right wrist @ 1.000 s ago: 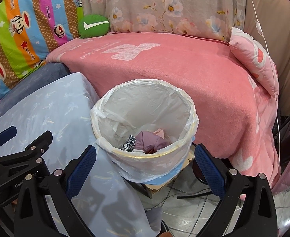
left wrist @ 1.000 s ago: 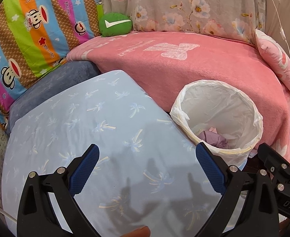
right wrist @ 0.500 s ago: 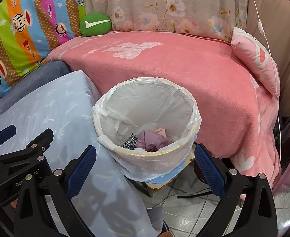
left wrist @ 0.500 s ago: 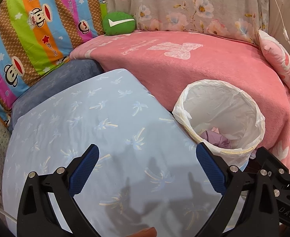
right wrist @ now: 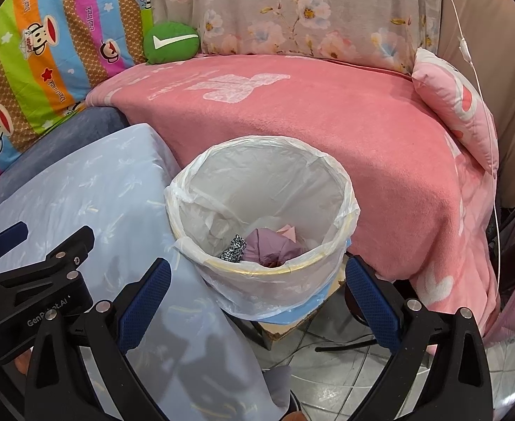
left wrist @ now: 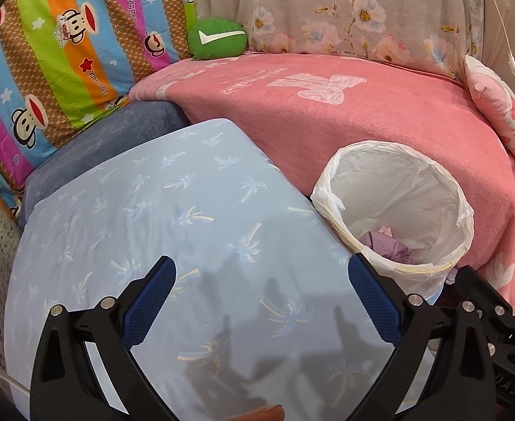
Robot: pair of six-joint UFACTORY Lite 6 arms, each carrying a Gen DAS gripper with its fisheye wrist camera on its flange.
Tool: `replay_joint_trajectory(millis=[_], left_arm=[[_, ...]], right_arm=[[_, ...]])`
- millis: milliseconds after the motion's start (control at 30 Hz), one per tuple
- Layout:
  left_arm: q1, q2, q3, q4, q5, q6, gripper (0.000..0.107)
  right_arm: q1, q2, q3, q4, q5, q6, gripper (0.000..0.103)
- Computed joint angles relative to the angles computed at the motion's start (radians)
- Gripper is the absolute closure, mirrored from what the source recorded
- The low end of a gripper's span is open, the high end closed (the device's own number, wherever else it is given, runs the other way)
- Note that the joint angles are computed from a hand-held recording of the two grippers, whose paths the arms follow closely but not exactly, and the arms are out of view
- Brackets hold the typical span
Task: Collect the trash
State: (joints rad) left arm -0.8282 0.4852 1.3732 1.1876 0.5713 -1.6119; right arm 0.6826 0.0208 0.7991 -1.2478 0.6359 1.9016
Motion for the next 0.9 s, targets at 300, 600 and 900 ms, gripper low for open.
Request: replay_joint_trajectory(millis=[300,600,900], left_arm=[[0.004,-0.001,-0.006,-0.006,-0.003,-0.005,0.012],[0.007,-0.016,-0.029,0.009,-0.007,-0.039,0.012],[0.005,-0.024,-0.039,0.005,0.000,-0.044,0.012]], right_arm=[[0.011,0.006,0.007,0.004,0.006,0.002,0.006],[0.007,0.003,0.004,0.000,0.004,0.007,0.006],[0.013,-0.005,-0.002,0.000,0.008,0.012,0.006]])
